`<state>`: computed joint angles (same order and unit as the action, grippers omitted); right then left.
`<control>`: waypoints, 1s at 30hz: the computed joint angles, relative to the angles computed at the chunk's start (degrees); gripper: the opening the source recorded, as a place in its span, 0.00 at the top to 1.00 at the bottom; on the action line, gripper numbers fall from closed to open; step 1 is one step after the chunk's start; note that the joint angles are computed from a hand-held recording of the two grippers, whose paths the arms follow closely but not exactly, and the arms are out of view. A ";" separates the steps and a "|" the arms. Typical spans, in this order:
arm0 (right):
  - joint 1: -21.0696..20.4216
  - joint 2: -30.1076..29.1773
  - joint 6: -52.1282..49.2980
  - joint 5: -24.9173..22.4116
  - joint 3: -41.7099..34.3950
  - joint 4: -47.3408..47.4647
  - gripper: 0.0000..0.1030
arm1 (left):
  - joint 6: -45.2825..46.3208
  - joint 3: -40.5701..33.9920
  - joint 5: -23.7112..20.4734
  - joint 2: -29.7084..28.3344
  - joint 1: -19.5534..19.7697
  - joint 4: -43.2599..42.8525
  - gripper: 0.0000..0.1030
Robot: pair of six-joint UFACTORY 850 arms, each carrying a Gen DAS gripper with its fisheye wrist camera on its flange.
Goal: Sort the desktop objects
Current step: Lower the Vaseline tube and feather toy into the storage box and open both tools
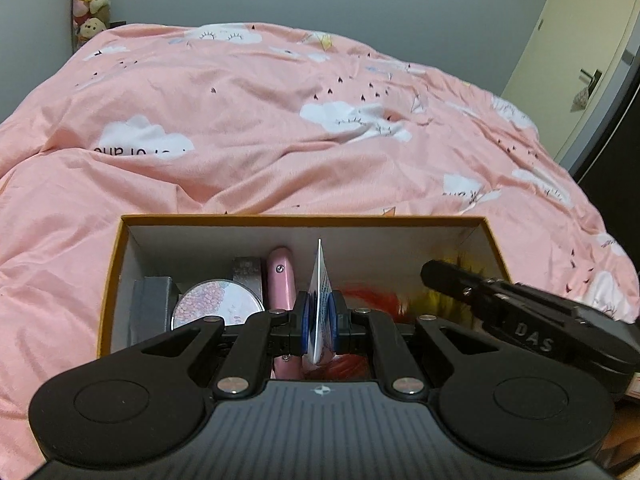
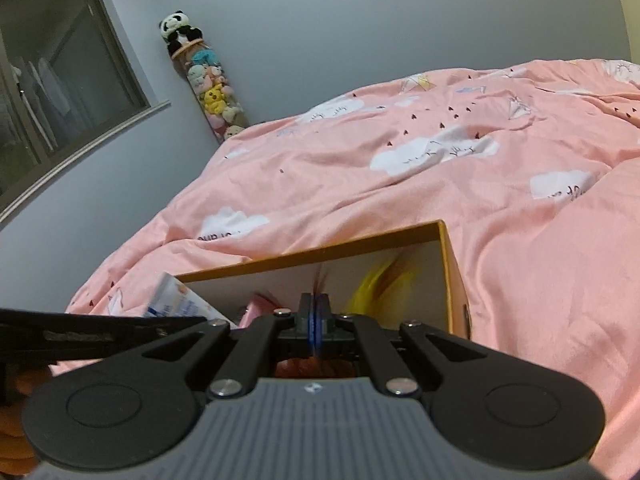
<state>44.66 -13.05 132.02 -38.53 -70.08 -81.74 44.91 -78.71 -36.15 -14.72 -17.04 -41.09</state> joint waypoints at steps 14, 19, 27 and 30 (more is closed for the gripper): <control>1.71 1.22 2.26 -3.37 1.93 0.60 0.91 | -7.90 -0.55 2.51 -1.58 -3.34 11.81 0.89; 2.04 1.38 2.14 -3.58 2.25 1.01 0.90 | -7.75 0.27 3.88 -1.11 -3.70 12.20 0.89; 3.59 1.95 2.15 -5.43 2.06 0.73 0.87 | -0.77 3.59 6.21 3.40 -1.71 3.59 0.81; 4.86 1.97 0.97 -7.31 1.35 1.39 0.77 | 4.67 6.59 8.85 6.63 -0.99 -1.84 0.71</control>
